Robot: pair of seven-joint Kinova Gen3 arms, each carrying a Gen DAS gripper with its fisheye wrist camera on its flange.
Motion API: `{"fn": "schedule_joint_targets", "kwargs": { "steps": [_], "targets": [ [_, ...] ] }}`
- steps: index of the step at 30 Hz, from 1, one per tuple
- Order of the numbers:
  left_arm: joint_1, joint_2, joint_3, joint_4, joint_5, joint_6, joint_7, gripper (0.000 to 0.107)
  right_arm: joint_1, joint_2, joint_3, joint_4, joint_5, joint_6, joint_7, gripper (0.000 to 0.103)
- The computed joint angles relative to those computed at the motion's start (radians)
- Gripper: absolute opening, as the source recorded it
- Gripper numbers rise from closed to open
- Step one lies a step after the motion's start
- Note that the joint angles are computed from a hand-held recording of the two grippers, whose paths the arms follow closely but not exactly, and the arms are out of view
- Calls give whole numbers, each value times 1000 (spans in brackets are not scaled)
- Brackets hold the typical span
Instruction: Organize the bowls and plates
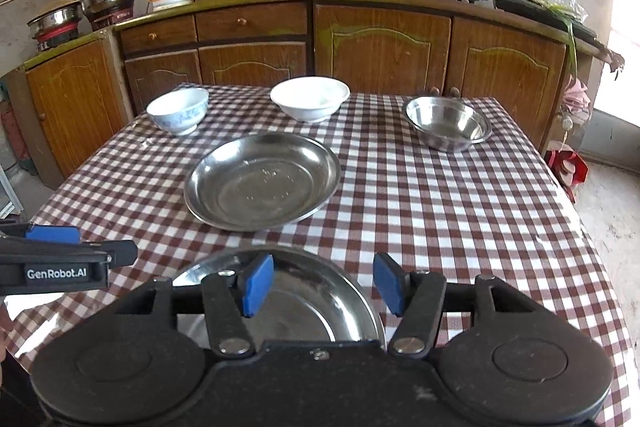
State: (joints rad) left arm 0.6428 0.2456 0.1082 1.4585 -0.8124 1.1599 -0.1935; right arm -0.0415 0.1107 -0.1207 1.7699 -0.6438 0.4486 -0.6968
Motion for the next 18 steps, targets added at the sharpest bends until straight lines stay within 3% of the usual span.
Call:
{"fn": "schedule_joint_targets", "kwargs": {
  "steps": [18],
  "targets": [
    [-10,-23,6,-36,-14,69,-35,76,-36,12,-15,-72,34,28,-66,72]
  ]
}}
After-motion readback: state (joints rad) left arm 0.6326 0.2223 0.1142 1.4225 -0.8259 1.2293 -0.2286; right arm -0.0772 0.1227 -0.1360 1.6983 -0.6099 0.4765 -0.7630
